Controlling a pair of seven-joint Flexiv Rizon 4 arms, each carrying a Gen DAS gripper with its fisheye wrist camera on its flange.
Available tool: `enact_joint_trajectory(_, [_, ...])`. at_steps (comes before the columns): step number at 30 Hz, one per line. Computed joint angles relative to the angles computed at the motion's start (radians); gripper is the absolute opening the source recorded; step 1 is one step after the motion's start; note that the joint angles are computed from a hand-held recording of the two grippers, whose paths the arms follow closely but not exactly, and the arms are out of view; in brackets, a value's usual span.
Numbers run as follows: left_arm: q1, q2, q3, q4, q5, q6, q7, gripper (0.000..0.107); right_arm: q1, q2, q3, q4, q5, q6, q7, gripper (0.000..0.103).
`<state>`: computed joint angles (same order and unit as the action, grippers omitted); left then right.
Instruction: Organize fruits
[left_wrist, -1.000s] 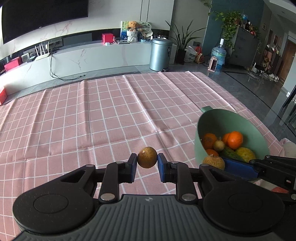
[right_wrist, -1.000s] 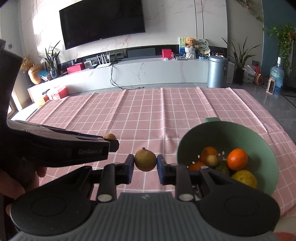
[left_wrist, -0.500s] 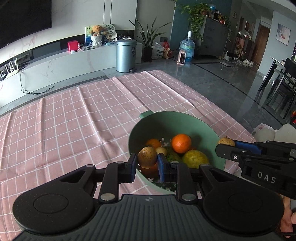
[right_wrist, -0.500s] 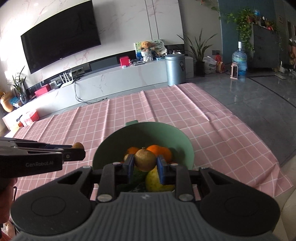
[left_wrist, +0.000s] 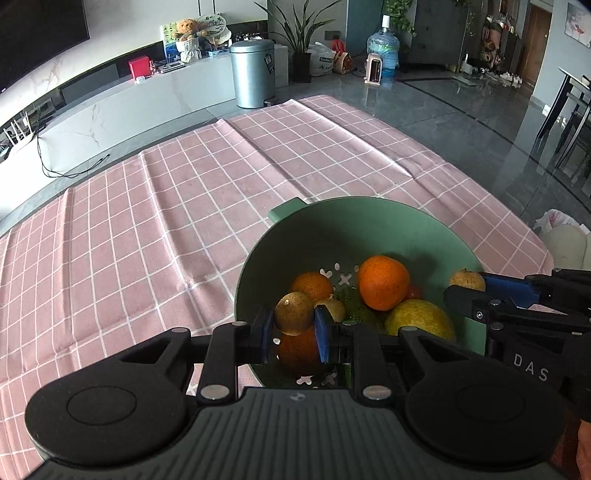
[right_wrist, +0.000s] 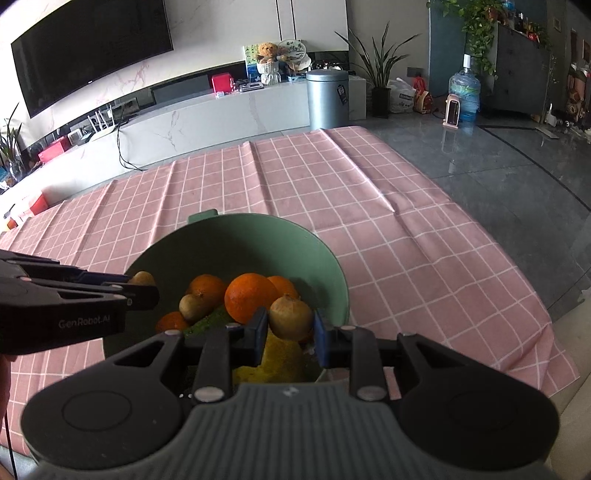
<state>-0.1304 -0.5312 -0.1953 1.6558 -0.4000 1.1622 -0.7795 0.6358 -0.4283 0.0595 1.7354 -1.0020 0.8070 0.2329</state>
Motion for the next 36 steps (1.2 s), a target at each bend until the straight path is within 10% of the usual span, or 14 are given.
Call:
enact_joint_trajectory(16, [-0.031,-0.027,0.049,-0.046,0.102,-0.05,-0.081,0.034,-0.005,-0.009,-0.004,-0.001,0.054,0.044,-0.052,0.025])
enact_joint_trajectory(26, [0.01,0.037,0.0,0.031,0.036,0.043,-0.02,0.048,0.021,0.019,-0.002,-0.014,0.001,-0.025,-0.044,0.057])
enact_joint_trajectory(36, [0.193,0.186,-0.277,0.26,-0.344,0.358,0.292,0.071,0.046,0.093,0.018,0.008,-0.246,-0.093,0.141,0.083])
